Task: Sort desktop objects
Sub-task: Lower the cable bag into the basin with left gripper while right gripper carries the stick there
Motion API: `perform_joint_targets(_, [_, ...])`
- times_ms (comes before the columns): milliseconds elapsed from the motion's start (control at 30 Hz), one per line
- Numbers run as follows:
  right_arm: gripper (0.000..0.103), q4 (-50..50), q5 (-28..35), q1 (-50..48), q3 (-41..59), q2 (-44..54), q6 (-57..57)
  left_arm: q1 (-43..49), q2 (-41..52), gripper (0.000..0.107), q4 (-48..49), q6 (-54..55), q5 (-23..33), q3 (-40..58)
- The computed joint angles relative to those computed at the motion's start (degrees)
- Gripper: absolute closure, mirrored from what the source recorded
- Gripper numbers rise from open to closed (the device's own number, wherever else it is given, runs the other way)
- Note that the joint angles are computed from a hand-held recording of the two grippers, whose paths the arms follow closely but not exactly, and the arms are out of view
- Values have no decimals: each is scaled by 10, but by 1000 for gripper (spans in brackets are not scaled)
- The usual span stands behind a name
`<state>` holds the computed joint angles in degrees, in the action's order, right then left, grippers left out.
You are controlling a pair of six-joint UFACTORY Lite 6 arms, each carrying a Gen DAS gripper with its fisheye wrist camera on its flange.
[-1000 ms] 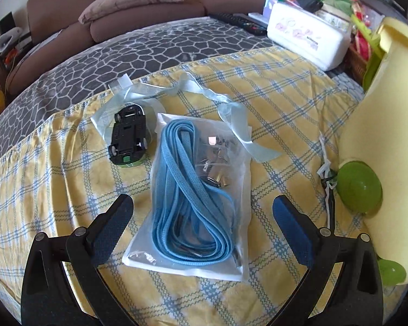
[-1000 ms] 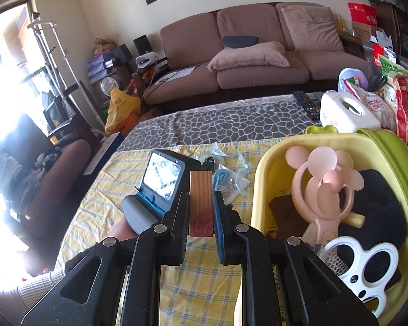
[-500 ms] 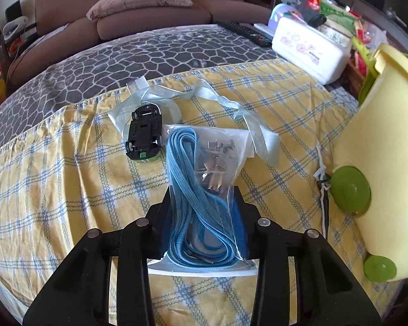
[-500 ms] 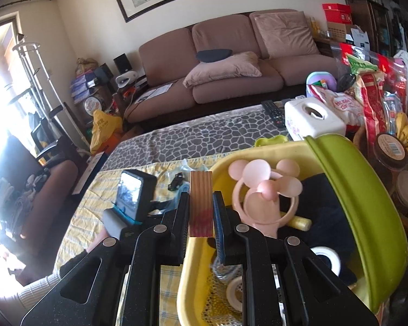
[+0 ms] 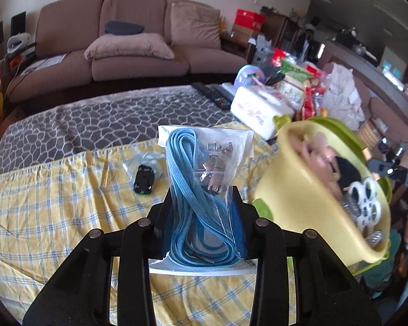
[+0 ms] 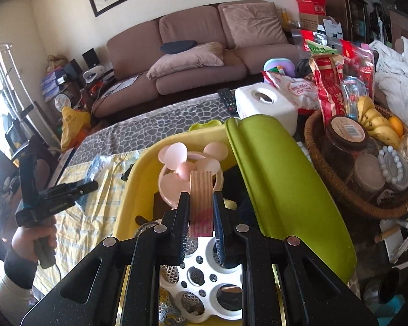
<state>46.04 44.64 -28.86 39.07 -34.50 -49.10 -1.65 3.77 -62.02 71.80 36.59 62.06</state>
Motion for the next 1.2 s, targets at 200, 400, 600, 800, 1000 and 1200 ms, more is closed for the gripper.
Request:
perform_joint_targets(200, [88,37,-3,45,-7,6,-5,-39,-46,74,6,-66,69,64])
perform_joint_targets(400, [84,10,-88,184,0,65,73,-98,-30,74,46,-139,60,133])
perform_joint_targets(600, [74,6,-33,84,-3,-7,59,-165,-2,74,79,-199,39,169])
perform_joint_targets(800, [68,88,109,-181,21,-12,-65,-258,43,74,187,-274,35,216])
perform_joint_targets(1000, [68,129,202,-321,48,18,-132,-361,68,73,378,-381,87,258])
perform_joint_targets(1200, [68,137,222,-329,64,25,-139,-456,57,73,527,-474,104,245])
